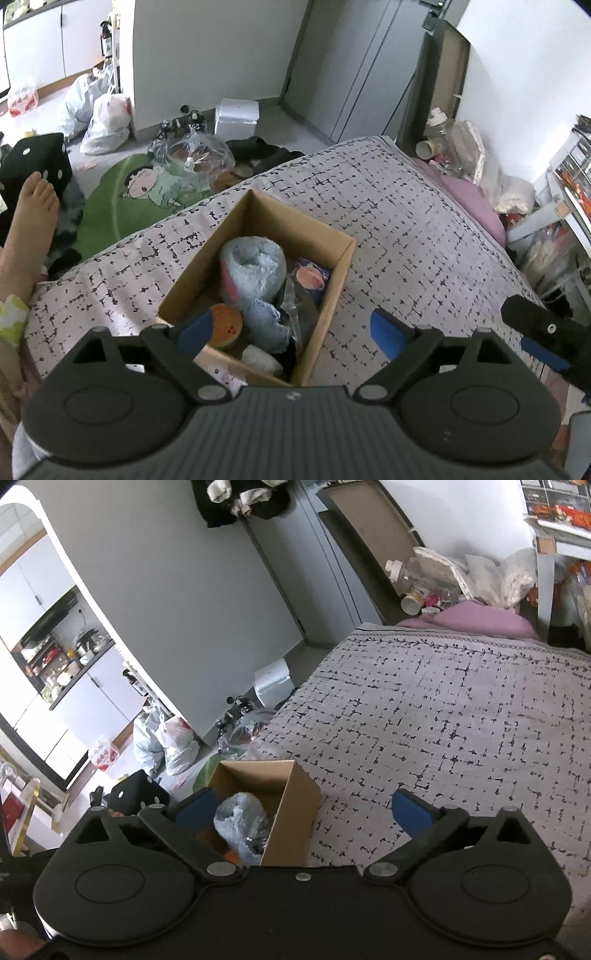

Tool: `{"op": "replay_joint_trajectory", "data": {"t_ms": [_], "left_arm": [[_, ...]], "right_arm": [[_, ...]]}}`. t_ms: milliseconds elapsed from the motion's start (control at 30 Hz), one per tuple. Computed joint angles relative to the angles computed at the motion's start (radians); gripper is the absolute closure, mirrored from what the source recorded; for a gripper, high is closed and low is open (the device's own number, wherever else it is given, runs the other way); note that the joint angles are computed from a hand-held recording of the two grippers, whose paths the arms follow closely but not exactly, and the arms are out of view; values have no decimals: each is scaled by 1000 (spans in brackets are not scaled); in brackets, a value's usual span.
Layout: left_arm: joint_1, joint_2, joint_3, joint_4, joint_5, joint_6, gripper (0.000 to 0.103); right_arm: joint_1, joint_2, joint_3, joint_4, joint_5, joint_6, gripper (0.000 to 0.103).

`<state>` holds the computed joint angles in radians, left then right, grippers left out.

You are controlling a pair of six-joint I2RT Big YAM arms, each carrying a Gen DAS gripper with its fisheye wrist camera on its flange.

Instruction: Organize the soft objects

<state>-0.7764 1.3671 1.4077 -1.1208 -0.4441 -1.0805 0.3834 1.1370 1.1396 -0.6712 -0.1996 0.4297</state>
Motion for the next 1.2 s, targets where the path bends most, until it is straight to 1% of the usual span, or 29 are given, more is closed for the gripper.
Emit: {"op": "replay_joint_trajectory", "data": {"t_ms": [100,200,333,500,600,700,867,900,967,1000,1200], "left_arm": [[-22,-4,12,-24,-18,-8,10],[-43,-7,26,-49,-32,-10,5],[-75,-10,54,-88,-51,3,3],[-122,-17,88,-126,-99,11,2],[-142,-22,100,-133,-106,21,1],[-160,-18,119,-146,-108,37,1],[-199,-15,141,-167,-126,49,1],[-207,-12,149,-179,-137,45,1],[-227,-9,159,-204,-175,19,1],[-237,-11,161,-210,-188,13,1],[-279,-20,167,-252,-225,-14,1]], "right_arm": [[0,-20,6,-36,-6,-31,0],[1,-36,14,-83,3,-60,0],[-3,-60,18,-126,-5,-89,0],[-8,-102,10,-149,6,-105,0],[-12,-125,7,-169,8,-124,0],[-25,-143,6,-189,-10,-122,0],[-37,-181,1,-201,7,-138,0],[-41,-189,1,-205,4,-144,0],[-40,-206,3,-220,23,-158,0],[-43,-219,0,-222,15,-168,0],[-40,-258,3,-265,11,-213,0]]}}
